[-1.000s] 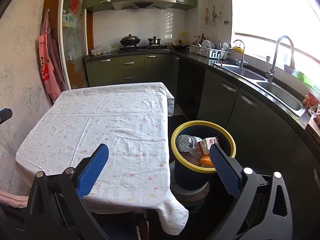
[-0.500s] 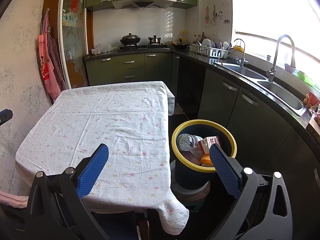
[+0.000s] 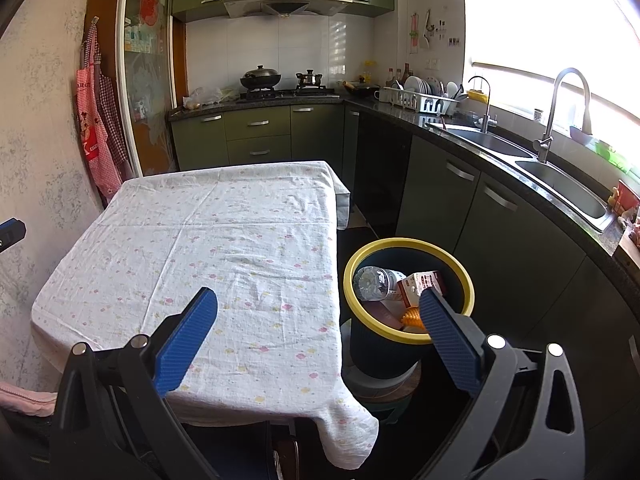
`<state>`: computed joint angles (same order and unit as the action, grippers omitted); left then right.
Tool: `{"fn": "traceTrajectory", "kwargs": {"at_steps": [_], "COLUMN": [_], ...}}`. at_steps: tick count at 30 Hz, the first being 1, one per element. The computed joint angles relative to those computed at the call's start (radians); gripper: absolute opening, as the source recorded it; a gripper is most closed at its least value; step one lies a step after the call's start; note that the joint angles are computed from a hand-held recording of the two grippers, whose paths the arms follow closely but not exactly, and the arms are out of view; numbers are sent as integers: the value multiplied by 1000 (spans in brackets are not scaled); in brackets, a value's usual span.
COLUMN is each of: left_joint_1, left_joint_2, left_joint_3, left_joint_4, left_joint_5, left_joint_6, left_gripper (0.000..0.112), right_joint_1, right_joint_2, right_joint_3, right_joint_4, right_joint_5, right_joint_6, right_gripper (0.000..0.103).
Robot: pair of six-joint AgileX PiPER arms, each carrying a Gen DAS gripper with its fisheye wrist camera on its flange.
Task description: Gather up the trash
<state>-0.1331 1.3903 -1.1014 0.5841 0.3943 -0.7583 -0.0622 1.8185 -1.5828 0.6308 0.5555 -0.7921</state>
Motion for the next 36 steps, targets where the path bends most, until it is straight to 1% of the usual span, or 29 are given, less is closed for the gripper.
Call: {"fn": "traceTrajectory", "kwargs": {"at_steps": [17, 21, 23, 25, 26, 29, 31, 32, 33, 35, 36], "left_joint_1": [8, 25, 42, 59, 68, 86, 115, 134, 149, 186, 200], "left_joint_2": [18, 25, 31, 50, 65, 129, 196, 243, 282, 398, 452], "left_joint_3": [-16, -11, -6, -23, -38, -108, -182, -231, -272, -393, -453], "left_joint_4": [-58, -87, -131, -207, -239, -256, -335, -383, -406, -458, -477], "left_joint_5": [5, -24, -55, -59, -55, -23, -1, 15, 29, 68, 92], "left_joint_6": [55, 78, 112, 183, 217, 253, 350, 410, 438, 504, 530], "left_gripper": [98, 98, 98, 98, 98, 98, 98, 98, 98, 98, 98], "right_joint_1": [0, 0, 0, 3, 4, 15, 31, 35, 48, 64, 78], "right_joint_2": [4, 4, 7, 8, 13, 26, 46, 72, 93, 174, 229], "right_joint_3": [-10, -12, -14, -10, -13, -25, -48, -89, -117, -251, -339], "right_joint_4": [-8, -11, -10, -4, 0, 2, -22, -43, -67, -112, -132], "right_joint_5": [8, 9, 12, 13, 14, 17, 23, 37, 44, 105, 149], "right_joint_6": [11, 15, 12, 6, 2, 4, 29, 54, 81, 142, 182], "right_gripper": [96, 96, 96, 96, 96, 96, 96, 96, 96, 96, 96]}}
